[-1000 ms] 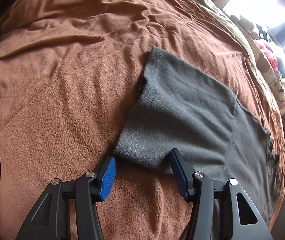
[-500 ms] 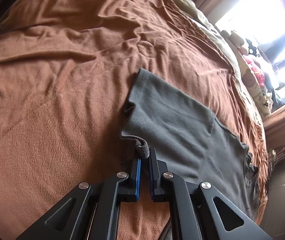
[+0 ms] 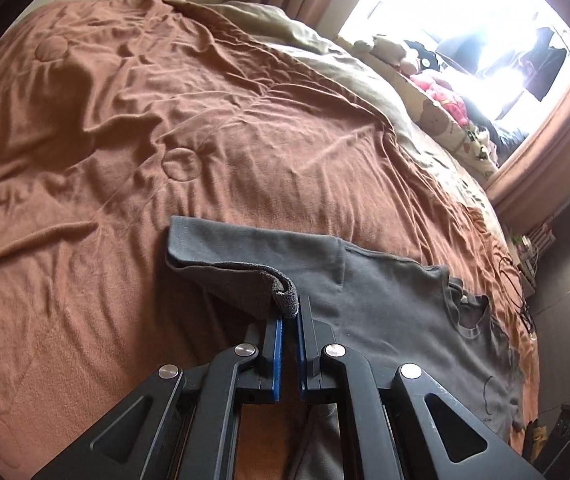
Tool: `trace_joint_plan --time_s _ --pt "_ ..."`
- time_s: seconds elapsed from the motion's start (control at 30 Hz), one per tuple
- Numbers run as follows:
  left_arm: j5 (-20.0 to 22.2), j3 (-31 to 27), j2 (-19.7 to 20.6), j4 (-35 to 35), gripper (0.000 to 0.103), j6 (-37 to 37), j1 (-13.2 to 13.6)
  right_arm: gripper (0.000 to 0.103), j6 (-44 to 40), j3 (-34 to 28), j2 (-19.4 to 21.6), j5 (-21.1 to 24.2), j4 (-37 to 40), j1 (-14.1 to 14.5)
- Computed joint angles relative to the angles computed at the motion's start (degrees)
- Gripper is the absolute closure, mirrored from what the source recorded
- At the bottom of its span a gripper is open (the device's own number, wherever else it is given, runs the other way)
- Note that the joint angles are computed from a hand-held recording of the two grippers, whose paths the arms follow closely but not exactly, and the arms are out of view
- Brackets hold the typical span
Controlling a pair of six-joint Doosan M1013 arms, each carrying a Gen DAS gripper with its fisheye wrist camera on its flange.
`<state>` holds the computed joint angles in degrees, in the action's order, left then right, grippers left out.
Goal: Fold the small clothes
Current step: 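Grasp the sleeve hem with the left tool while the right tool grasps the shirt side, then fold the sleeve over the shirt body with the left tool and release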
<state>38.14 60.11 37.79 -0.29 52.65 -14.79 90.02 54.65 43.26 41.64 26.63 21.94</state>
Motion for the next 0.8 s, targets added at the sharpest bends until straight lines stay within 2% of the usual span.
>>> trace_joint_plan --time_s 0.03,0.1,0.13,0.3,0.5,0.6,0.73,0.8 --pt "-0.35 -0.21 0.11 -1.09 0.097 1.2 0.01 0.042 1.0 -0.89 0.84 0.3 1.22 -0.05" --pt "-0.98 -0.46 0.23 -3.01 0.097 3.83 -0.04 0.053 1.48 -2.6 2.61 0.57 4.6 -0.09" --pt "-1.38 -0.49 0.24 -3.7 0.097 5.13 -0.11 0.056 1.94 -3.95 3.73 1.29 5.83 -0.08" --pt "-3.27 -0.82 0.39 -9.71 0.097 14.2 -0.18 0.074 3.89 -12.01 10.29 6.73 12.9 0.04" --pt "-3.97 -1.38 0.89 -18.62 0.097 24.54 0.0 0.084 7.15 -19.13 16.05 10.34 17.59 0.24" --pt "-3.78 -1.6 1.11 -21.16 0.097 27.41 0.0 0.088 8.79 -23.69 18.94 12.56 19.28 0.5" --pt "-1.58 -2.69 1.96 -26.24 0.097 31.91 0.27 0.09 10.6 -28.86 22.14 14.16 20.73 0.96" --pt "-1.4 -2.59 2.04 -28.74 0.097 34.59 0.3 0.096 11.08 -30.97 23.31 15.13 21.15 1.11"
